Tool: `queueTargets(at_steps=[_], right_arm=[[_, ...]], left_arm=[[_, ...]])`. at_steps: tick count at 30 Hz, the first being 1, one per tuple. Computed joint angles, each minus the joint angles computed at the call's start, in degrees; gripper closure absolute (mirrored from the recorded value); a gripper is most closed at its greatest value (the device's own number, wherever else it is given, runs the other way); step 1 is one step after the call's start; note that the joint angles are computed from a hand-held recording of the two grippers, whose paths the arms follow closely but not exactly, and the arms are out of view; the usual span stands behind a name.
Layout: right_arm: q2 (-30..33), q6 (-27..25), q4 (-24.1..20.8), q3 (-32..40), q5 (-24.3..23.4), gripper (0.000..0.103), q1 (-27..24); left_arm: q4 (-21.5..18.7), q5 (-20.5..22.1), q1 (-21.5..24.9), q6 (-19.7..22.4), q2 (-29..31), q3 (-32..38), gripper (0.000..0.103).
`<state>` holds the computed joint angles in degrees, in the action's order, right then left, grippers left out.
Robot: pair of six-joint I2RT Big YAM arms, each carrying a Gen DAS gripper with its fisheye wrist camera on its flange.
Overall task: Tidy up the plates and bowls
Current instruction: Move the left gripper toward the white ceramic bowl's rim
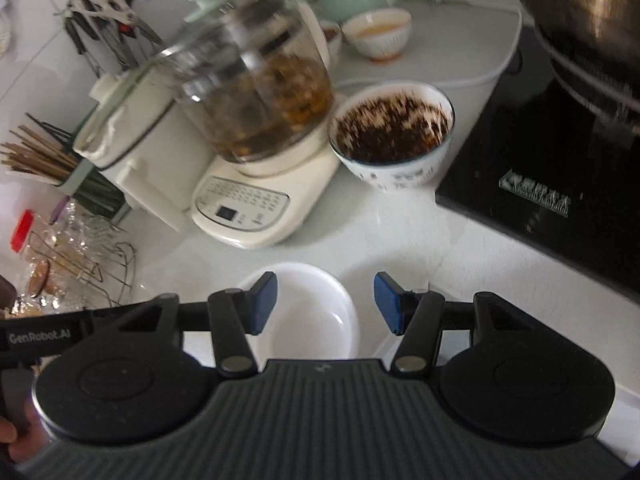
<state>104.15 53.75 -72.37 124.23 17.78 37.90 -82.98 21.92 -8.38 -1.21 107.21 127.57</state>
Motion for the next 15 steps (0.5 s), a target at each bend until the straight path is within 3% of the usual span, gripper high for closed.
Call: queueTargets(at_steps=[6, 15], right_arm=[[0.45, 1.14, 0.88, -1.41, -4.42, 0.046, -1.29], [1.85, 2.35, 0.22, -0.69, -7.09, 0.046, -2.38]], left_arm=[[-2.45, 0.14, -0.40, -0.68, 2.22, 0.97, 0.048], [-5.59, 0.29, -0.87, -0.23, 5.37, 4.02, 0.049]])
